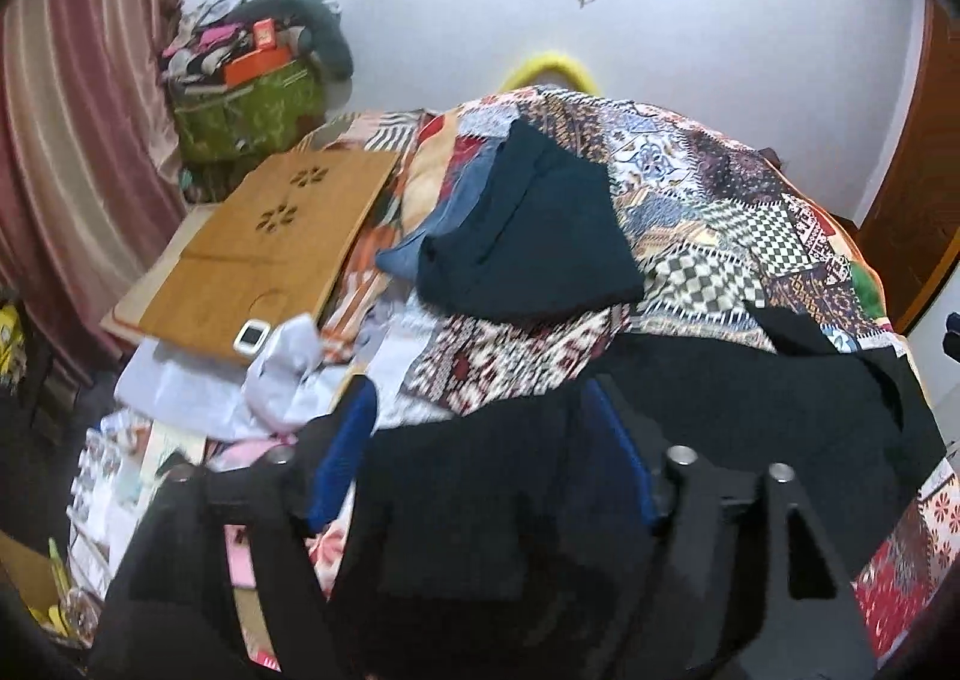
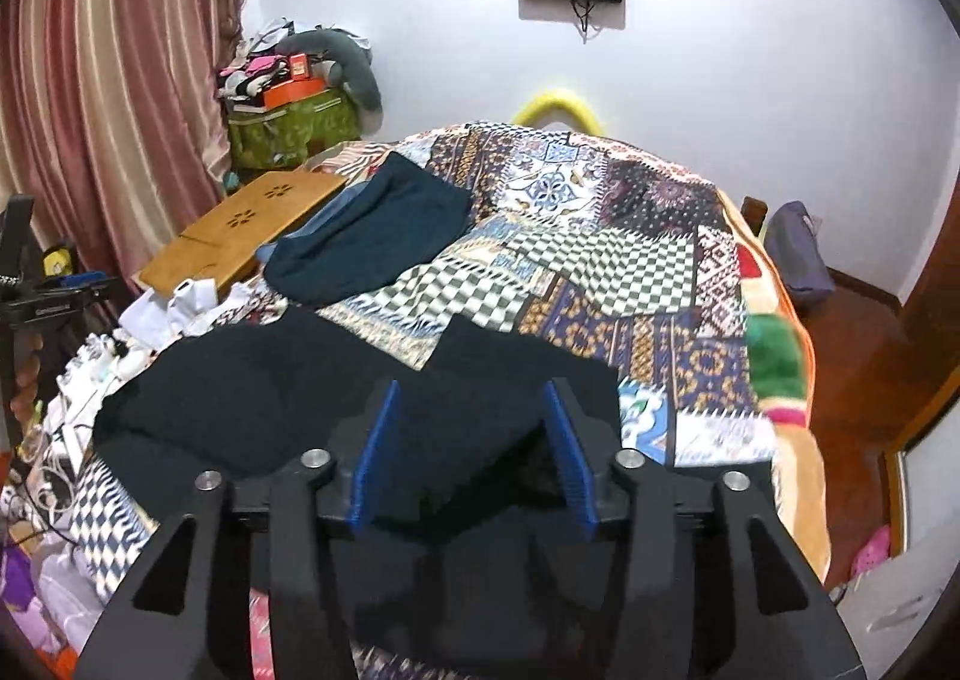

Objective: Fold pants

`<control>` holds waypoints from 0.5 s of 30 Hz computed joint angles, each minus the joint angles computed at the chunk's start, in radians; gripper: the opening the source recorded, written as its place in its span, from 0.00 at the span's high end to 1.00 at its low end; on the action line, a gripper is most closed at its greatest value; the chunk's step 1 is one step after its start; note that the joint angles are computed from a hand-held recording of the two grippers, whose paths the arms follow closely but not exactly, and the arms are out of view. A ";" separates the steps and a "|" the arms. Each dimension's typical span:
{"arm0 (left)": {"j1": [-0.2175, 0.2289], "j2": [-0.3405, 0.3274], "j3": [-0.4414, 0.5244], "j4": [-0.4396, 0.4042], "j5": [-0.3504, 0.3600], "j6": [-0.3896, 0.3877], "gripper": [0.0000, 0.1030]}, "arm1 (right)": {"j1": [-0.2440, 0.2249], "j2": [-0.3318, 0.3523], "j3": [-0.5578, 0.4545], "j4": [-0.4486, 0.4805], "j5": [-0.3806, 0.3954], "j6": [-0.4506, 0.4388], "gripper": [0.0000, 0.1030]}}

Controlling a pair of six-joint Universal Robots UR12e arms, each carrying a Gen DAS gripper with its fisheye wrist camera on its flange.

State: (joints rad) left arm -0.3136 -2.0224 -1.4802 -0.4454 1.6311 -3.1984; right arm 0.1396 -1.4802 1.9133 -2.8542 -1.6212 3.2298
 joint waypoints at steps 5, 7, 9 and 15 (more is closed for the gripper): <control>-0.019 -0.064 0.087 -0.048 -0.006 0.029 0.18 | -0.018 0.040 -0.057 0.065 0.030 -0.027 0.49; -0.022 -0.085 0.114 -0.075 -0.023 0.030 0.18 | -0.026 0.069 -0.095 0.115 0.057 -0.039 0.48; -0.025 -0.110 0.147 -0.109 -0.032 0.033 0.18 | -0.030 0.094 -0.127 0.166 0.081 -0.055 0.48; -0.034 -0.170 0.223 -0.186 -0.041 0.055 0.18 | -0.035 0.200 -0.276 0.412 0.130 -0.136 0.48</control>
